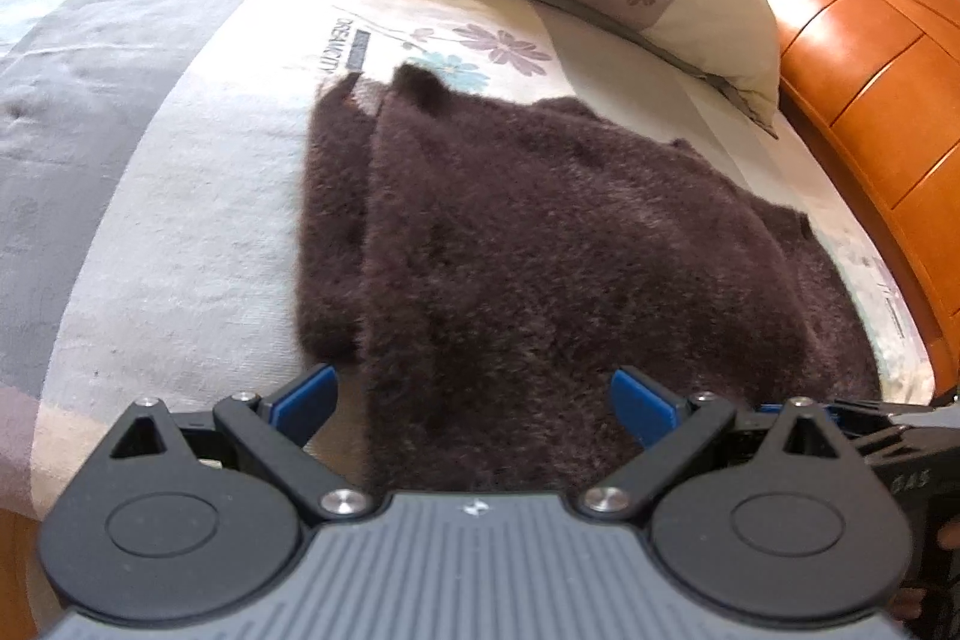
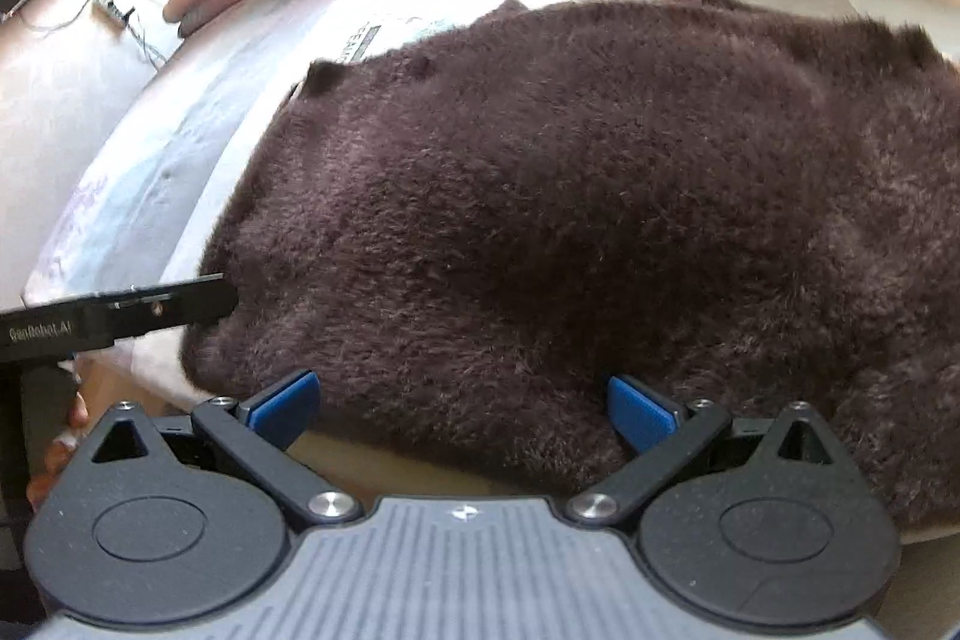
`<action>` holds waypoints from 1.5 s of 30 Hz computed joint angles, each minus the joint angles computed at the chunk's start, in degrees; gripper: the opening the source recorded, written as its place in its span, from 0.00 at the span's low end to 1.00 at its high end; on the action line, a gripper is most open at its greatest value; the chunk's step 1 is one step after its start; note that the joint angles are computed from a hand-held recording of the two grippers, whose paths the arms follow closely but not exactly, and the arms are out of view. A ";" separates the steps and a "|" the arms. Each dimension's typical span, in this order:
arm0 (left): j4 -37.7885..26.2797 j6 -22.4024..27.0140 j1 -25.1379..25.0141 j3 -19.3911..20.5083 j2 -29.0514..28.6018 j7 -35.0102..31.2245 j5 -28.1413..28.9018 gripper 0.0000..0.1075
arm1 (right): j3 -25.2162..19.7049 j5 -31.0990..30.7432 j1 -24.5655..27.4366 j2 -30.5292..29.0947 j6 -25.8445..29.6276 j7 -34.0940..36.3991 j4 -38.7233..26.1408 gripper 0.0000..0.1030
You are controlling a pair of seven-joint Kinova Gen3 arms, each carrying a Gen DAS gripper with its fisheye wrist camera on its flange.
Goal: Fold clothes
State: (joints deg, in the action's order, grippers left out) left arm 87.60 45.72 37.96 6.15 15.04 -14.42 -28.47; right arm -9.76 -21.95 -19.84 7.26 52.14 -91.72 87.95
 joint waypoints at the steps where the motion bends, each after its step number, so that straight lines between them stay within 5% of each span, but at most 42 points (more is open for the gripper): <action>1: 0.25 -0.10 0.02 -0.12 -0.15 0.28 -0.13 0.91 | 0.04 -1.01 0.43 -0.15 -0.13 0.64 -0.13 1.00; 15: 4.30 -2.12 -1.19 -0.47 -3.25 6.82 -4.02 0.91 | 0.18 -5.57 2.35 4.70 -10.02 -0.19 -7.01 1.00; 27: 4.98 -2.50 -5.13 -0.07 -3.60 7.26 -4.11 0.91 | -0.14 1.04 0.35 14.94 -11.09 -9.51 -15.63 1.00; 35: 5.47 -3.35 -5.54 -0.40 -3.49 7.24 -3.59 0.91 | -0.18 4.45 0.25 21.35 -6.58 -9.97 -25.49 1.00; 39: 7.17 -5.28 -5.72 -0.55 -4.28 8.41 -3.79 0.91 | 0.11 5.88 -0.66 17.84 -4.32 -11.72 -23.68 1.00; 45: 10.94 -13.10 -9.09 -0.42 -5.51 6.15 -0.41 0.91 | -2.47 1.93 0.87 8.74 -3.82 -7.21 -11.08 1.00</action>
